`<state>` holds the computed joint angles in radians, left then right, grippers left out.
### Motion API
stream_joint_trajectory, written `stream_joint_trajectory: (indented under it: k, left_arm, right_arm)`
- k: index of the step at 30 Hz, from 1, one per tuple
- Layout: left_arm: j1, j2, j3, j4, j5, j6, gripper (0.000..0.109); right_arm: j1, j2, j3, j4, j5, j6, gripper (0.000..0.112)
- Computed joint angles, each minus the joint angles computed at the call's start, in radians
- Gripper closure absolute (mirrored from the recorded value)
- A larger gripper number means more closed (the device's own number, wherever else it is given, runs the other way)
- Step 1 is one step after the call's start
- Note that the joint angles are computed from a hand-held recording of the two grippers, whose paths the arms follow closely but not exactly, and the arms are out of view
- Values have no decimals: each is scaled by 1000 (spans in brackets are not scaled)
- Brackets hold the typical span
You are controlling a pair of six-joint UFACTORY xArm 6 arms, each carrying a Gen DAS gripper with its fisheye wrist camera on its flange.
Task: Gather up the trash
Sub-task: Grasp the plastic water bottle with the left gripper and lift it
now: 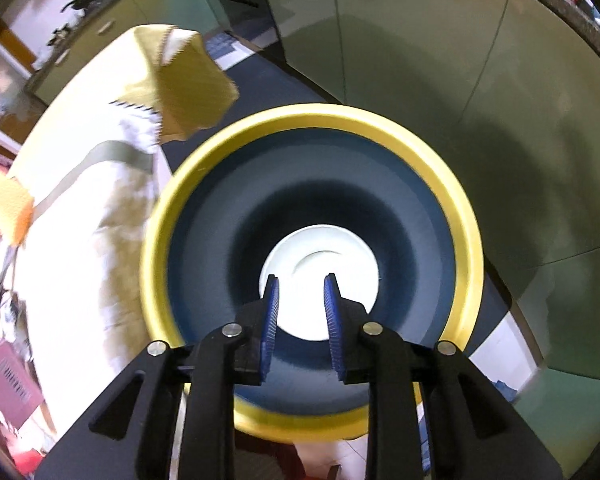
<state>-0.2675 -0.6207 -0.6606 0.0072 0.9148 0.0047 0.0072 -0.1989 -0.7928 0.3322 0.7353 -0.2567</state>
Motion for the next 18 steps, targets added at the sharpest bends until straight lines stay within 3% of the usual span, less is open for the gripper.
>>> stream_joint_trajectory:
  k: [5, 7, 18]
  left_arm:
    - [-5, 112, -62, -21, 57, 44, 16]
    - [-5, 143, -80, -26, 71, 51, 29]
    - [3, 214, -102, -18, 84, 73, 43]
  right_arm:
    - [26, -111, 91, 46, 10, -33, 83]
    - [35, -130, 108, 55, 14, -44, 83]
    - [86, -132, 146, 123, -15, -101, 83]
